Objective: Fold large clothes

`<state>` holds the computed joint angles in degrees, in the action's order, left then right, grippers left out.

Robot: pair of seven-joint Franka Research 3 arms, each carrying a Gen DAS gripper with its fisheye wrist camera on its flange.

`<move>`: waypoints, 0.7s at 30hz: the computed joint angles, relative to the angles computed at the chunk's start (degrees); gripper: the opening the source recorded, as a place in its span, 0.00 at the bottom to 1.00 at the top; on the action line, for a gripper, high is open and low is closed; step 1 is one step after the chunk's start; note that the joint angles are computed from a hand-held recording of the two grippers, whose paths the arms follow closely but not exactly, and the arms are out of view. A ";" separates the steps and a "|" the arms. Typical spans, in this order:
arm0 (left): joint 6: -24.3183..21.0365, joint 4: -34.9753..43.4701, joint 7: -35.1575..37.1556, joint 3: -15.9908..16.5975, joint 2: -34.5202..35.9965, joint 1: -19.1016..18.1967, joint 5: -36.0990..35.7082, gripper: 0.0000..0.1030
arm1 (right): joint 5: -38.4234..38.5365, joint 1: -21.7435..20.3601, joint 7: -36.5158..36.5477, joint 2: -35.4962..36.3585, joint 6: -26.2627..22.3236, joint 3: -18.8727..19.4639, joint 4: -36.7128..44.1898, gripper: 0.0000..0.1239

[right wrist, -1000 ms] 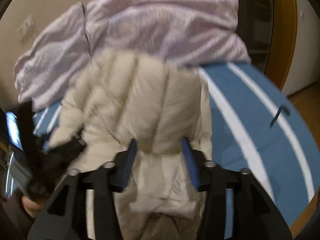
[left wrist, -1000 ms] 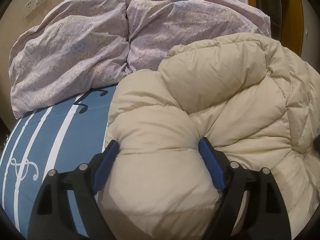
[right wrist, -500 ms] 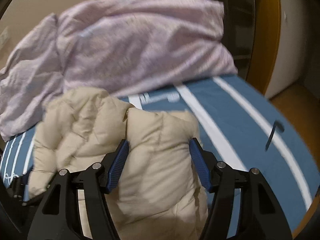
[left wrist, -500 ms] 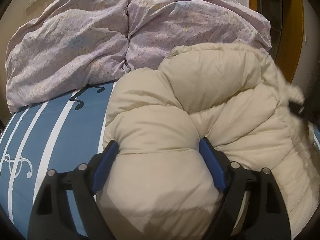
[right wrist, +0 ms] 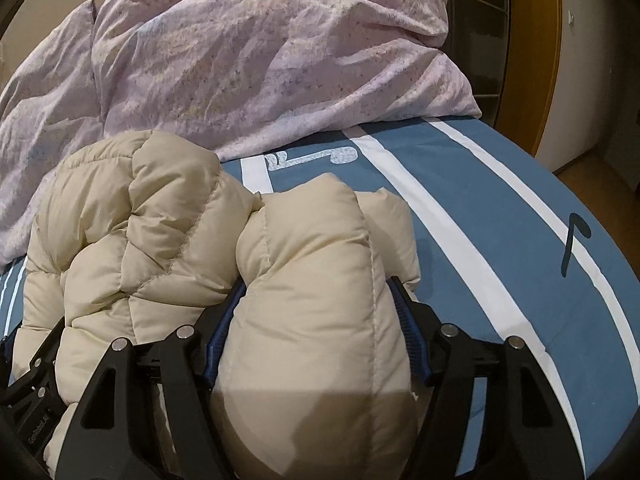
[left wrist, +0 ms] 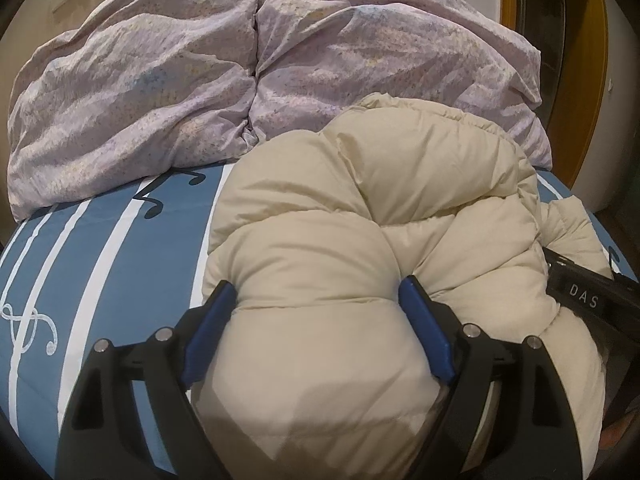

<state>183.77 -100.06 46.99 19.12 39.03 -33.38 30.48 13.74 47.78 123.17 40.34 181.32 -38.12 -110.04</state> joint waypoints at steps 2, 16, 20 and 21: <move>-0.45 0.24 0.05 0.20 0.13 -0.15 0.06 0.82 | -0.13 0.37 0.19 0.27 -0.72 -0.46 0.31 0.56; -0.08 0.30 -0.90 -0.27 0.22 0.24 0.22 0.84 | -2.80 0.46 2.89 0.34 -1.66 -1.03 0.48 0.59; -0.11 0.34 -0.67 -0.38 0.24 0.33 0.02 0.84 | -3.11 0.24 3.19 0.24 -1.55 -0.81 0.45 0.59; -0.10 0.34 -0.64 -0.37 0.24 0.32 -0.02 0.84 | -3.12 0.11 3.21 0.20 -1.49 -0.66 0.45 0.59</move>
